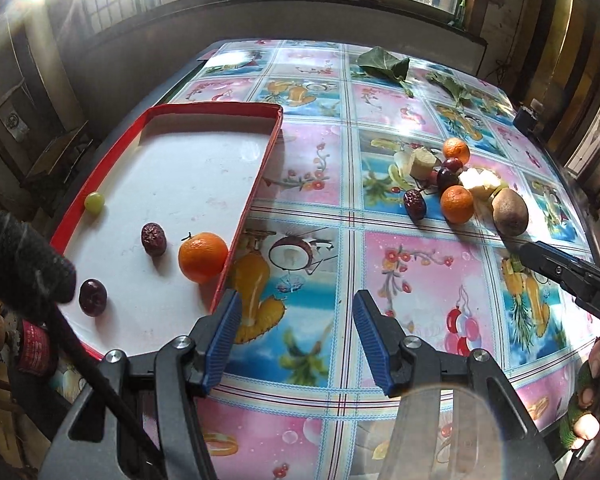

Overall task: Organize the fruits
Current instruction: 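Grasp a red date with left gripper while right gripper grasps the kiwi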

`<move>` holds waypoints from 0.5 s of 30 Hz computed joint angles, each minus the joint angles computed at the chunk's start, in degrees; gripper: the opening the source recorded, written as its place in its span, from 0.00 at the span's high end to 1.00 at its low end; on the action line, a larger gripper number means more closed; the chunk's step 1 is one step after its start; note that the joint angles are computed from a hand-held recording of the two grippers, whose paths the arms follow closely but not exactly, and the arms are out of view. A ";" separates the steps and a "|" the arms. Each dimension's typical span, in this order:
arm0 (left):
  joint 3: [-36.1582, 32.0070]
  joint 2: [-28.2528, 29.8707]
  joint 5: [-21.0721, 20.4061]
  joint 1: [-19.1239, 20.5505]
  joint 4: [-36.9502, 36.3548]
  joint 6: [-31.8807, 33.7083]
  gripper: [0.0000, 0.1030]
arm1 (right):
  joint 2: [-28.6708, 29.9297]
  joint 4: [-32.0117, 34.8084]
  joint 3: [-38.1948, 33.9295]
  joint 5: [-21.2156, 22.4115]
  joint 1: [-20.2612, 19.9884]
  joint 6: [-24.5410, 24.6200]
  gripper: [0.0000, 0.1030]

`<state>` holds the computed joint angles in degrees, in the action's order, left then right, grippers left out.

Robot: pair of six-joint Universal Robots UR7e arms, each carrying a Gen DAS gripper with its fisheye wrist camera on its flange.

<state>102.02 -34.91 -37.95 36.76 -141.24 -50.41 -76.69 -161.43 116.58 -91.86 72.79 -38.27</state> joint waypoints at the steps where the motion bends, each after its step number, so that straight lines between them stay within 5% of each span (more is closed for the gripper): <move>1: -0.59 0.47 -0.17 -0.01 -0.14 0.66 0.44 | -0.10 -0.01 -0.12 0.16 -0.34 0.13 0.54; 15: -8.99 6.74 -4.24 2.62 -5.36 10.52 0.44 | 3.63 -5.18 -3.56 -4.03 -0.97 3.85 0.51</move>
